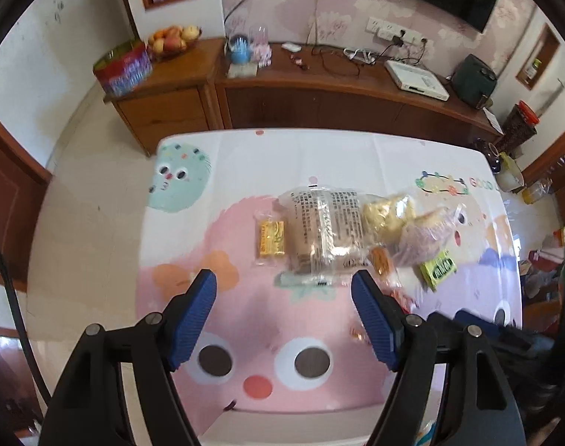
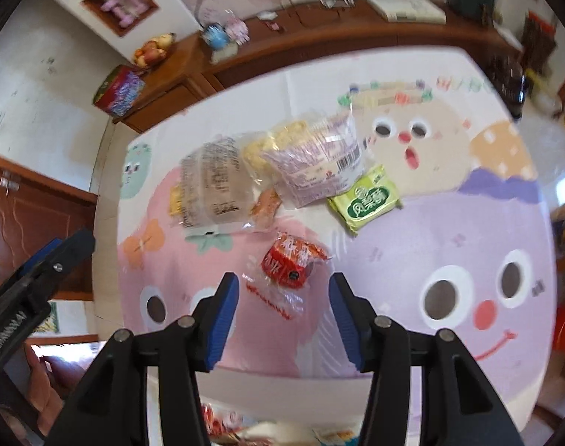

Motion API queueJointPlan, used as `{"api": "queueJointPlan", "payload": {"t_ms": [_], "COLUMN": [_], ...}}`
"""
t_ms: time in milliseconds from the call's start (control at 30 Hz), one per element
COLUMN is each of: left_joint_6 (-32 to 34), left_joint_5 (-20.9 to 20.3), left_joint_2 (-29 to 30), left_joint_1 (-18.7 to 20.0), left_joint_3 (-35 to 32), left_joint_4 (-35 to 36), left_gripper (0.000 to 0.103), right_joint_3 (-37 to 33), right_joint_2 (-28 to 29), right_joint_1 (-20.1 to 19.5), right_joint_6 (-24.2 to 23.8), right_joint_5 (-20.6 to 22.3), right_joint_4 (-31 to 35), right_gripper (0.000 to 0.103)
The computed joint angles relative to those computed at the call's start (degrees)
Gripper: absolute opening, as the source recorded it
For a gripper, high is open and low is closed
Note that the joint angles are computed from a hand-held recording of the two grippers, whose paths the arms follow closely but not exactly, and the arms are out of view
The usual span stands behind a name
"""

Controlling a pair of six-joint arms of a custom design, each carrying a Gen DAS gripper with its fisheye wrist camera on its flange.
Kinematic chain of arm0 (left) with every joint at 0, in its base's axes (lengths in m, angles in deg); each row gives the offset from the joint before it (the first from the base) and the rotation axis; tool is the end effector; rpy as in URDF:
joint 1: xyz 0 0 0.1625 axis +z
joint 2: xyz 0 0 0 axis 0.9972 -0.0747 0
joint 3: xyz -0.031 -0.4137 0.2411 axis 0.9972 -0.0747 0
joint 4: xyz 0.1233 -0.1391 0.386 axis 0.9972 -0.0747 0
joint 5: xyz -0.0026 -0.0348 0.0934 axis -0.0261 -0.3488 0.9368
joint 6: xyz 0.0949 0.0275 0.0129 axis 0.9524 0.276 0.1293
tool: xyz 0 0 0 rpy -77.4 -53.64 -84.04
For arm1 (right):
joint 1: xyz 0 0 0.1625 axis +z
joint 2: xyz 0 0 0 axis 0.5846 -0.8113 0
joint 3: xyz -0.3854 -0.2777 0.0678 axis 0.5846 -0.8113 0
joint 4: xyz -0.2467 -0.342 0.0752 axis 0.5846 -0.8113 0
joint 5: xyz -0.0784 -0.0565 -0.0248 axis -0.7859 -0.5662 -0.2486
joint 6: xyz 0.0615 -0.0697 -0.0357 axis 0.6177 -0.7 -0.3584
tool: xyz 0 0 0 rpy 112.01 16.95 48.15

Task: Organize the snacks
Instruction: 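Grasp the clear printed bread bag with the left gripper while the right grasps the red date-nut bag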

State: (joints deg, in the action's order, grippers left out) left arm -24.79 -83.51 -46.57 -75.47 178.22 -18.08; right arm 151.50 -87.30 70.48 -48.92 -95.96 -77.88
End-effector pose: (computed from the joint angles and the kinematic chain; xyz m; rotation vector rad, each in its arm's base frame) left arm -0.2858 -0.2350 0.1438 -0.1392 2.3172 -0.5634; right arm 0.1661 -0.2590 0.2233 0.2088 -2.6556 0.1185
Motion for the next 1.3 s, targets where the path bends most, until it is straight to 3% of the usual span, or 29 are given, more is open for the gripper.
{"api": "queueJointPlan", "payload": {"t_ms": [233, 467, 600, 800, 1300], "left_joint_6": [5.90, 9.65, 11.52, 13.75, 14.79], "left_joint_5": [0.30, 0.30, 0.00, 0.03, 1.38], "left_joint_2": [4.02, 8.79, 12.00, 16.20, 25.06], "left_joint_1": [7.96, 13.11, 15.73, 18.23, 19.22], "left_joint_3": [2.17, 1.98, 1.32, 0.12, -5.91], "left_joint_4": [-11.97, -19.09, -22.38, -26.12, -20.15], "left_gripper": [0.074, 0.074, 0.074, 0.074, 0.075], "right_joint_3": [1.92, 2.53, 3.65, 5.26, 7.05], "right_joint_2": [8.16, 15.98, 19.53, 19.46, 18.88], "right_joint_1": [-6.25, -6.25, -3.36, -4.20, -7.80], "right_joint_6": [-0.32, 1.02, -1.69, -3.42, -4.78], "right_joint_5": [1.25, -0.84, -4.66, -5.66, -5.58], "right_joint_4": [-7.38, -12.29, -17.39, -20.14, -22.58], "right_gripper": [0.051, 0.051, 0.053, 0.050, 0.049]}}
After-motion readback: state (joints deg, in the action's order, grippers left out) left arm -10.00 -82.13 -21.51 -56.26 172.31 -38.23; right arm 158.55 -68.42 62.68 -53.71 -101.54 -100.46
